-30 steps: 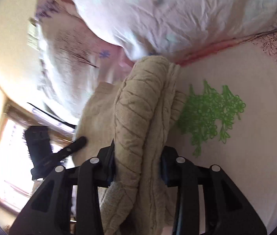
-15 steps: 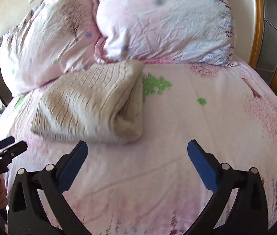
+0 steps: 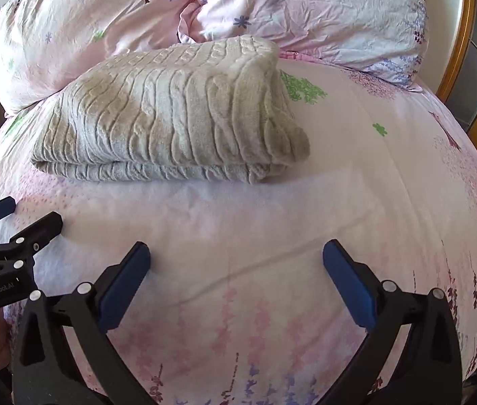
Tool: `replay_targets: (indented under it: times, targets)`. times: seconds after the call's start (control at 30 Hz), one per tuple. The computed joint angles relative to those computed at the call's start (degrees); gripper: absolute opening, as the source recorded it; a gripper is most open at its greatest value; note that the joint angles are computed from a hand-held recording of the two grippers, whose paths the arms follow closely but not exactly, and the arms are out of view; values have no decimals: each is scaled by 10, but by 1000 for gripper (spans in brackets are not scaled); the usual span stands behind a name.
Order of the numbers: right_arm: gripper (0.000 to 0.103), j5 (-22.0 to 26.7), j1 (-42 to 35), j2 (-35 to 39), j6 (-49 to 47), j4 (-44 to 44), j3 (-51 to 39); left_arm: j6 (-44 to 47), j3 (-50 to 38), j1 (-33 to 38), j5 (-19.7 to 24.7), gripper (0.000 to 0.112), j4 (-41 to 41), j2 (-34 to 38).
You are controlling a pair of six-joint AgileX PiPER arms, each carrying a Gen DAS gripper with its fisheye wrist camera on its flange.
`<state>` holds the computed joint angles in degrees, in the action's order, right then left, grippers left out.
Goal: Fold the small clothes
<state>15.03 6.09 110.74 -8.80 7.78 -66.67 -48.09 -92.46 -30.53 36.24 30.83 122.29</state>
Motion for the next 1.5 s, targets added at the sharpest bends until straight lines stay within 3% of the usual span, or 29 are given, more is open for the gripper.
replay_targets:
  times: [1.5]
  targets:
    - [101,-2,2,-2,13,-11,3,-1,-1,1,0,102,0,1]
